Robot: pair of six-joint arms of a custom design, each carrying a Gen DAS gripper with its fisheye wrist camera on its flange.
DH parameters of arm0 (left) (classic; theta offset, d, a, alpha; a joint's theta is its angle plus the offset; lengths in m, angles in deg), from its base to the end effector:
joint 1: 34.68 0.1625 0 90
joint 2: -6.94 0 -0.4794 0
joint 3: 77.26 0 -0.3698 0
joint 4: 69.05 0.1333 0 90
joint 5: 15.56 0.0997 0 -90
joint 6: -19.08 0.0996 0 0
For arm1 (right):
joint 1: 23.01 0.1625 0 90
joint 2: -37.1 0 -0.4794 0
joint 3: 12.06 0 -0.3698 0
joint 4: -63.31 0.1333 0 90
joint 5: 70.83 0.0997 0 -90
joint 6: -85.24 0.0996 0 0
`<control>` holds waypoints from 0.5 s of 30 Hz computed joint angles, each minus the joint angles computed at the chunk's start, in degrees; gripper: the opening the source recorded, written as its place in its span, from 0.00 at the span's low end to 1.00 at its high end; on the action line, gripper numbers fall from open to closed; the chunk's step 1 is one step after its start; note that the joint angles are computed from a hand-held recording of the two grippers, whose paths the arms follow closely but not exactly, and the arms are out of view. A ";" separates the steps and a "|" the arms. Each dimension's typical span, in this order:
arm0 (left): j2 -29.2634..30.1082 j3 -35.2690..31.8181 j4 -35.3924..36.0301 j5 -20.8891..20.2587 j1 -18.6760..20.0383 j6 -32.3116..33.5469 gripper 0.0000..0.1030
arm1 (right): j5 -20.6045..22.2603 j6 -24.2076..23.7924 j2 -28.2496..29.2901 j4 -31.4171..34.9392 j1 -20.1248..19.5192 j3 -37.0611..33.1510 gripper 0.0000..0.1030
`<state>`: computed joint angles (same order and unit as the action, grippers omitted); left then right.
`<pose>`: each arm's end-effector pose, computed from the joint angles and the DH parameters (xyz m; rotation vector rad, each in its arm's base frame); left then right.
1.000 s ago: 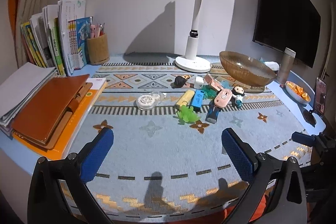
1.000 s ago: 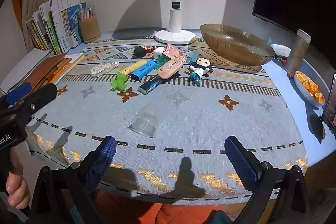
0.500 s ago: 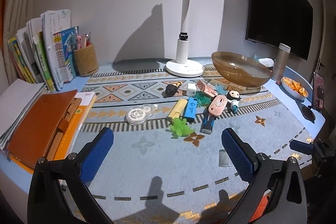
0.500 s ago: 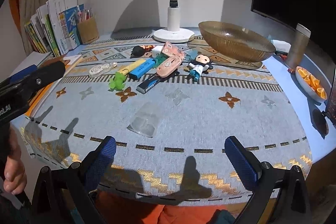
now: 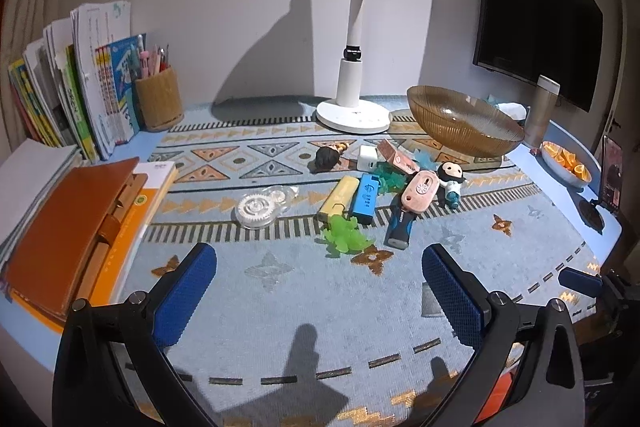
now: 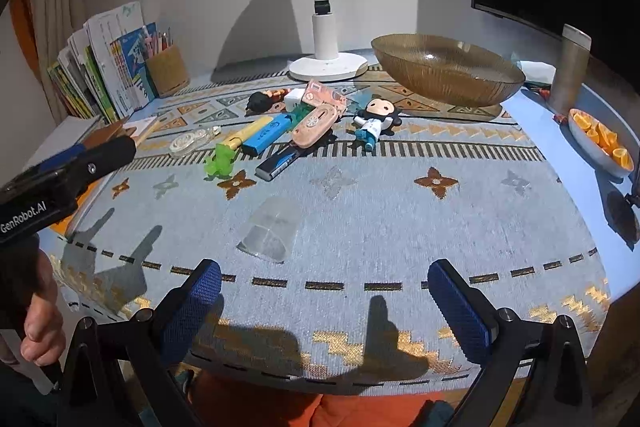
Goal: Organize rigid objects
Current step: 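Grasp the green translucent dinosaur with the left tool while the right tool grasps the clear cup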
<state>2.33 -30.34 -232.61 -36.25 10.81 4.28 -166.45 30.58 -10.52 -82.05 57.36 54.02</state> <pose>-0.4377 -0.7684 -0.0263 0.1415 2.0690 -1.1913 -0.0142 -0.8224 0.3801 0.9702 -2.4533 0.6762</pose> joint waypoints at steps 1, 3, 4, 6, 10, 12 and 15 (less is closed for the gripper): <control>-0.19 0.15 0.46 -0.25 0.15 -0.46 1.00 | 0.56 0.32 -0.02 0.36 -0.15 -0.26 1.00; -0.54 0.45 1.80 -0.51 0.40 -1.48 1.00 | 1.48 0.50 -0.05 0.90 -0.38 -0.66 1.00; -0.98 0.97 2.63 -1.05 0.62 -2.05 1.00 | 2.08 0.34 -0.10 1.12 -0.52 -0.74 1.00; -1.85 1.93 3.21 -3.21 1.12 -2.78 1.00 | 2.82 0.12 -0.09 1.52 -0.61 -0.82 1.00; -3.63 2.40 6.25 -11.31 3.01 -6.09 0.99 | 3.38 -1.07 0.14 3.74 -0.49 -0.91 0.97; -2.74 -0.18 8.56 -12.46 3.69 -6.22 0.99 | 2.81 -2.40 0.11 3.43 -0.29 -0.07 0.92; -0.55 -5.74 13.74 -13.07 4.57 -6.41 0.96 | 1.37 -3.71 0.62 3.78 0.18 0.31 0.84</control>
<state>1.78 -36.08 -218.87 -49.32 15.39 -2.13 -165.08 26.87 -9.89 -78.27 57.54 54.33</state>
